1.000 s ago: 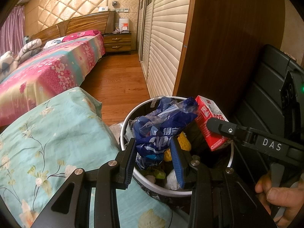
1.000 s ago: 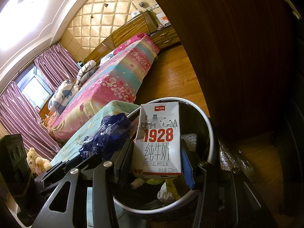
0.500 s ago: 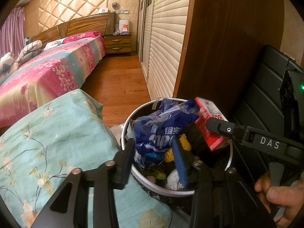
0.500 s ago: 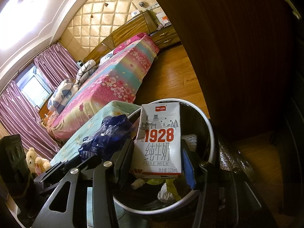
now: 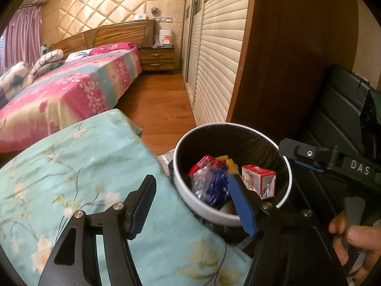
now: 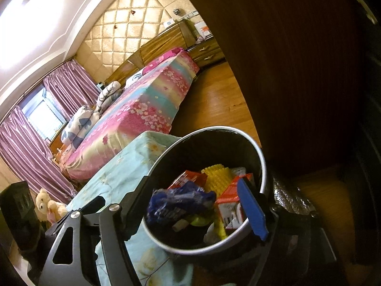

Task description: Collect trash

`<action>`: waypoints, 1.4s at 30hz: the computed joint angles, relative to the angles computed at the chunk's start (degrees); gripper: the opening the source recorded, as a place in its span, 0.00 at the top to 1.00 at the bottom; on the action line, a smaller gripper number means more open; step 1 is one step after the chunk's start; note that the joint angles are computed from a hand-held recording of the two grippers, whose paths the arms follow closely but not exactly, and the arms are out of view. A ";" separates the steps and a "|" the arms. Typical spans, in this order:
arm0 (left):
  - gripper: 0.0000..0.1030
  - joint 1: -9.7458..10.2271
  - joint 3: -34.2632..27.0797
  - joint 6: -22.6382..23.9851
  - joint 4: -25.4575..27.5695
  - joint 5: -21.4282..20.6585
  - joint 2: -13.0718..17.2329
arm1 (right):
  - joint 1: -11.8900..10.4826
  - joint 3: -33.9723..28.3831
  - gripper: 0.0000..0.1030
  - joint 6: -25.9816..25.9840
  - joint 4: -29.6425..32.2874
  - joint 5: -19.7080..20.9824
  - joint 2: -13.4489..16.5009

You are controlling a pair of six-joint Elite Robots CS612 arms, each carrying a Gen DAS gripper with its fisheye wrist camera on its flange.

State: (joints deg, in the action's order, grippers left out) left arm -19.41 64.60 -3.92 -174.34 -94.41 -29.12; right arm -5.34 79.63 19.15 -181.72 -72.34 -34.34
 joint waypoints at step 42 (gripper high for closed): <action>0.01 -3.15 31.49 -4.16 -41.15 27.07 -9.10 | 10.02 8.79 0.00 -16.28 -27.19 -18.51 -0.92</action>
